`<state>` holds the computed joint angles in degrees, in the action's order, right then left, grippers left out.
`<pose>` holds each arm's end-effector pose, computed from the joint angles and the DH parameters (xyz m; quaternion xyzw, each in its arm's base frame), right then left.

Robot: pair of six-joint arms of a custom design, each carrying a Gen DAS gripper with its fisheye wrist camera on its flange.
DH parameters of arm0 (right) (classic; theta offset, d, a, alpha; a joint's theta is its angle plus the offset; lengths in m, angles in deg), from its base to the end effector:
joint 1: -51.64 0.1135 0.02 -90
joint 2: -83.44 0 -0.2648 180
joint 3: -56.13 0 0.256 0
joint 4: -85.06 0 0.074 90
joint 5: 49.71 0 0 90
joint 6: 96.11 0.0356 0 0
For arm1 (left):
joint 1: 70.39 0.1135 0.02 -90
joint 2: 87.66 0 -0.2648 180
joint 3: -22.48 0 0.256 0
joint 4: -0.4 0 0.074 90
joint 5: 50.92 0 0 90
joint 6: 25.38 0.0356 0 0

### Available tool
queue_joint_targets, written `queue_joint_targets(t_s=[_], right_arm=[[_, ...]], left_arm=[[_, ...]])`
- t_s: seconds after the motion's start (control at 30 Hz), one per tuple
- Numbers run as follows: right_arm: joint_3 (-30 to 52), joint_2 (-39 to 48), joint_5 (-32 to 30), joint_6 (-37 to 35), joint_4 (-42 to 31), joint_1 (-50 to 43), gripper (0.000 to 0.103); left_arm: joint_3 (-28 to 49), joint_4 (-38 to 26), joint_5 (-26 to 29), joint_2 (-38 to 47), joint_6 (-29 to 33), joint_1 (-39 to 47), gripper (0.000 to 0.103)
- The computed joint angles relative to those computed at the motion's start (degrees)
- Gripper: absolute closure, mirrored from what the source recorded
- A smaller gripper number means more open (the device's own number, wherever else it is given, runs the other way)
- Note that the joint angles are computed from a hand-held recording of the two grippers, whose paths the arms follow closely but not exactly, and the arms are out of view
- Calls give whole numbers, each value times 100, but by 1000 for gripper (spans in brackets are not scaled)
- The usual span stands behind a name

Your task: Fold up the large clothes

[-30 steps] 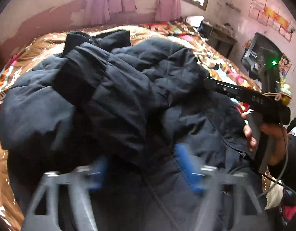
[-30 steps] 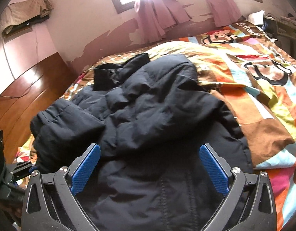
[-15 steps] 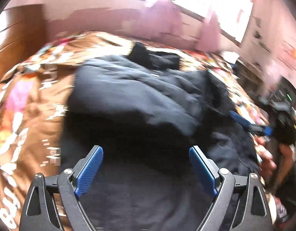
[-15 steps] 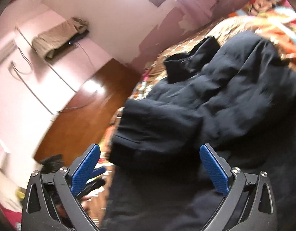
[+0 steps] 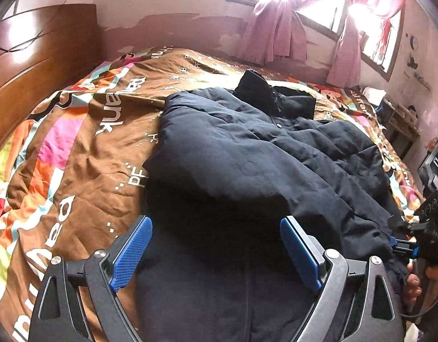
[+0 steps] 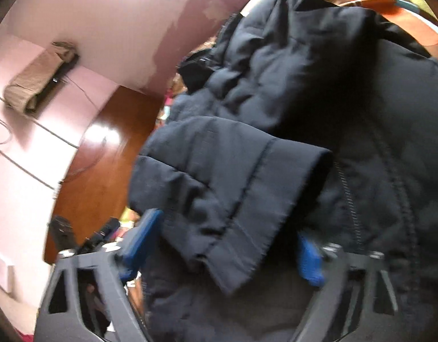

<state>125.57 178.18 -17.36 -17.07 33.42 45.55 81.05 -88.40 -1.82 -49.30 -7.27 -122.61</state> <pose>0.2959 -0.0013 0.1773 -0.0918 0.8673 0.4589 0.1695 0.0732 -0.0564 0.2723 -0.2212 0.8961 0.0071 0.3848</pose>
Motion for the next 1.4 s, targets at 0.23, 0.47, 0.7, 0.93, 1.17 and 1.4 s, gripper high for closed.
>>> queue_joint_targets(t_s=[0.23,0.47,0.7,0.93,1.17,1.4], right_arm=[[187,-774,774,-340,17,219,96],[1165,-1066,1375,-489,538,256,96],[2051,-68,3109,-783,450,540,87],[2420,-89,3313,-742,906,655,36],[2441,559,3182,-1802,253,1582,36],[1915,838,3020,-2200,832,1498,35]], left_arm=[[209,311,-108,469,301,105,12],[415,637,-98,697,999,466,12],[520,1374,158,957,2224,1424,12],[603,2816,875,1401,3589,2578,12],[292,3863,2116,2117,4084,2966,12],[-99,4193,2280,2679,4436,2967,12]])
